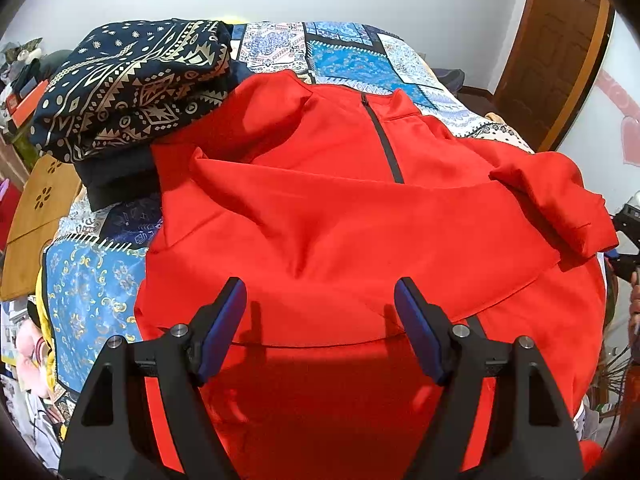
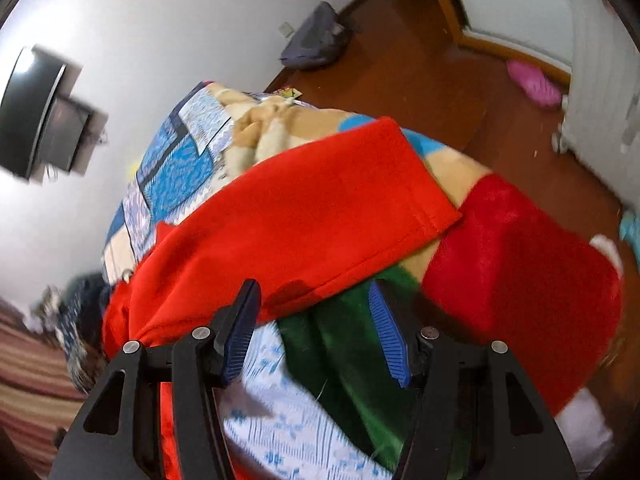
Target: Fold large clothes
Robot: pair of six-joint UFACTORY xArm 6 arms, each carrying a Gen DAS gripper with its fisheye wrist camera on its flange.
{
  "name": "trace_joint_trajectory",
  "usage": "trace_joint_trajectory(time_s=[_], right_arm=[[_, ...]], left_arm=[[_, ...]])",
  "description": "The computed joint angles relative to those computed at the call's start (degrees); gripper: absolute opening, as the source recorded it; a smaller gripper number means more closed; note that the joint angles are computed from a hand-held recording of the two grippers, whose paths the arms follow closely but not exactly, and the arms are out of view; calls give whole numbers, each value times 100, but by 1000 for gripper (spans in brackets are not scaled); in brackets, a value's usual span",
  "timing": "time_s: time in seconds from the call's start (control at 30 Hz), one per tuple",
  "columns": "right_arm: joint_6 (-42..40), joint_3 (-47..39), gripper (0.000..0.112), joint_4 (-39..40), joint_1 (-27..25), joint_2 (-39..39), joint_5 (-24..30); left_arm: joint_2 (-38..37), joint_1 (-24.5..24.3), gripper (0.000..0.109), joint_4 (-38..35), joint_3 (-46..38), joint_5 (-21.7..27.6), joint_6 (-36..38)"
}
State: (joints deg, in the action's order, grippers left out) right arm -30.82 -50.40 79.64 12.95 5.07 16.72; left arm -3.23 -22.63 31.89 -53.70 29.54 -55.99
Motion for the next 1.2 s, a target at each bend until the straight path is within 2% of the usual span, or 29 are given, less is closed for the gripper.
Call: trace_joint_trajectory(time_s=[0.1, 0.17, 0.23, 0.3, 0.43, 0.5, 0.6, 0.87, 1.1, 1.2], right_arm=[[-352, -203, 52, 483, -23, 198, 9], [-233, -405, 44, 337, 62, 398, -169], [130, -473, 14, -204, 128, 496, -370], [176, -506, 7, -394, 147, 513, -446], [-250, -454, 6, -276, 439, 178, -1065], [-732, -516, 6, -14, 605, -44, -1335], [-1122, -651, 6, -45, 850, -409, -1437], [-1546, -1269, 6, -781, 1778, -758, -949], [-1232, -1805, 6, -1903, 2683, -78, -577], [-770, -2191, 6, -2555, 2861, 517, -4]], left_arm=[[9, 10, 75, 2, 1, -28, -37], [3, 18, 75, -2, 13, -49, -50], [-15, 19, 75, 37, 32, -57, -95], [-52, 16, 75, 111, 60, -31, -150], [-168, 20, 75, 350, 139, 33, -309], [-248, 58, 75, 368, 216, -14, -338], [-360, 110, 75, 427, 318, -75, -425], [-877, 256, 75, 717, 725, -232, -802], [-1575, 447, 76, 845, 1298, -169, -1076], [-1889, 543, 76, 772, 1591, -101, -1098]])
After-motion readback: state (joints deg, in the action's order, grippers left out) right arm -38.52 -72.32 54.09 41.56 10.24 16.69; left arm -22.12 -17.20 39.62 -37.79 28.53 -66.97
